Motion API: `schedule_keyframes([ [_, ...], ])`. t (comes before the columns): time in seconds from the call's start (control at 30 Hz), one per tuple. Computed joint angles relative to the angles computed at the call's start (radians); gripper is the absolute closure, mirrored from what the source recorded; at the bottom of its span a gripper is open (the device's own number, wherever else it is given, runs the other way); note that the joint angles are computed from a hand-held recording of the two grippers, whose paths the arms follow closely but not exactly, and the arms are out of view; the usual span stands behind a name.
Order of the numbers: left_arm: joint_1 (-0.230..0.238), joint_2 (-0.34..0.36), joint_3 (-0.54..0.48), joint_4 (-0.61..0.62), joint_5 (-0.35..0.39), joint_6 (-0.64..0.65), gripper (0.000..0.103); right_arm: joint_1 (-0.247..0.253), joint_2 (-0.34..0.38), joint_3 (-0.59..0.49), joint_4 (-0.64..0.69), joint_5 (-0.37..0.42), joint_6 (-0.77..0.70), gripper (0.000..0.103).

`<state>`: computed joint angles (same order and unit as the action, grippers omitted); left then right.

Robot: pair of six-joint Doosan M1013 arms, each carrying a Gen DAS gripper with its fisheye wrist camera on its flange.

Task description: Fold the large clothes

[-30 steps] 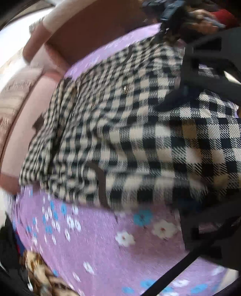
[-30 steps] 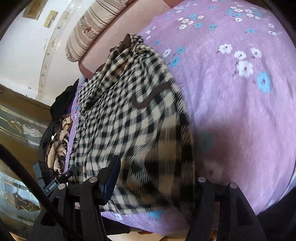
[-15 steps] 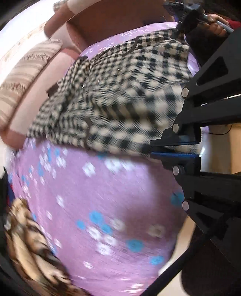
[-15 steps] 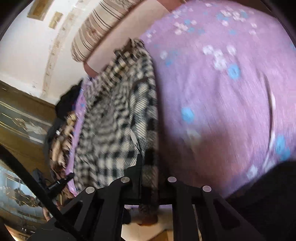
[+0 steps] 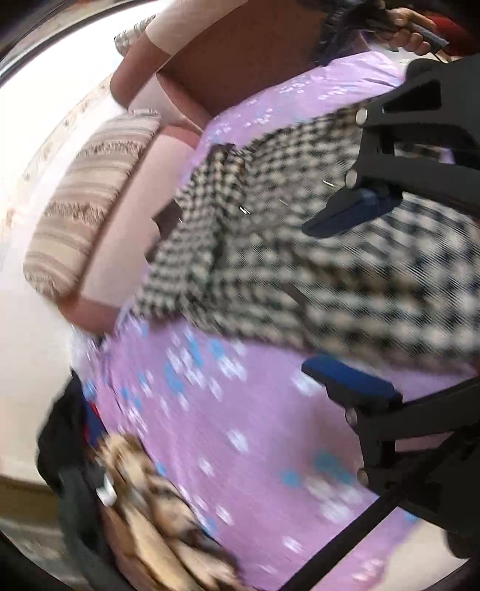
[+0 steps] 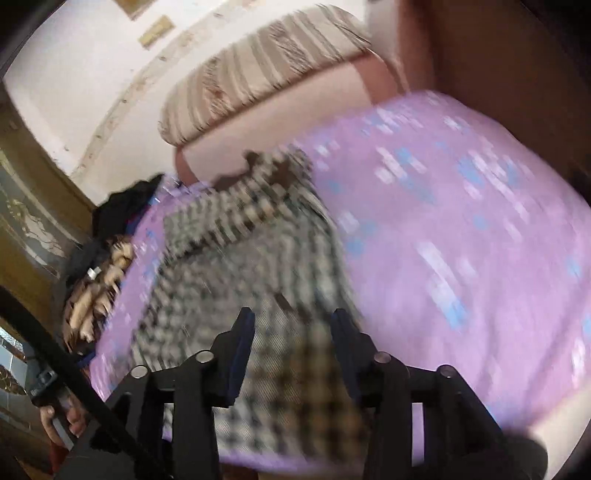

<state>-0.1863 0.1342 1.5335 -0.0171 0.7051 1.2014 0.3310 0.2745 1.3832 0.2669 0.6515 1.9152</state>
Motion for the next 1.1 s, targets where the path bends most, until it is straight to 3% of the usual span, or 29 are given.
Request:
schedule_keyframes([
  [0.03, -0.008, 0.023, -0.024, 0.01, -0.001, -0.001, 0.032, 0.003, 0.023, -0.033, -0.003, -0.006, -0.003, 0.04],
  [0.17, -0.036, 0.123, -0.113, 0.09, 0.018, -0.008, 0.032, -0.013, 0.177, -0.23, 0.106, 0.03, -0.007, 0.04],
  [0.37, -0.026, 0.171, -0.121, 0.106, 0.019, -0.029, 0.032, -0.028, 0.384, -0.493, 0.139, 0.14, 0.177, 0.04],
  [0.5, -0.009, 0.182, -0.13, 0.075, 0.004, -0.013, 0.032, -0.025, 0.497, -0.665, 0.072, 0.241, 0.304, 0.04],
  [0.53, -0.008, 0.184, -0.132, 0.077, 0.005, -0.013, 0.032, -0.022, 0.519, -0.703, 0.052, 0.258, 0.319, 0.05],
  [0.57, -0.007, 0.186, -0.135, 0.08, 0.008, -0.013, 0.032, -0.019, 0.548, -0.757, 0.028, 0.293, 0.33, 0.066],
  [0.6, -0.008, 0.188, -0.14, 0.09, 0.014, -0.021, 0.032, -0.017, 0.583, -0.827, 0.01, 0.347, 0.336, 0.089],
  [0.67, -0.009, 0.194, -0.147, 0.104, 0.027, -0.033, 0.032, -0.015, 0.626, -0.917, -0.004, 0.409, 0.337, 0.089],
  [0.83, -0.007, 0.211, -0.165, 0.107, 0.081, -0.041, 0.032, -0.003, 0.54, -0.792, -0.046, 0.263, 0.214, 0.089],
  [1.0, -0.001, 0.231, -0.181, 0.128, 0.147, -0.076, 0.032, -0.005, 0.548, -0.77, -0.176, 0.376, 0.283, 0.086],
  [1.1, 0.006, 0.24, -0.186, 0.102, 0.168, -0.074, 0.032, -0.017, 0.528, -0.713, -0.181, 0.372, 0.322, 0.064],
])
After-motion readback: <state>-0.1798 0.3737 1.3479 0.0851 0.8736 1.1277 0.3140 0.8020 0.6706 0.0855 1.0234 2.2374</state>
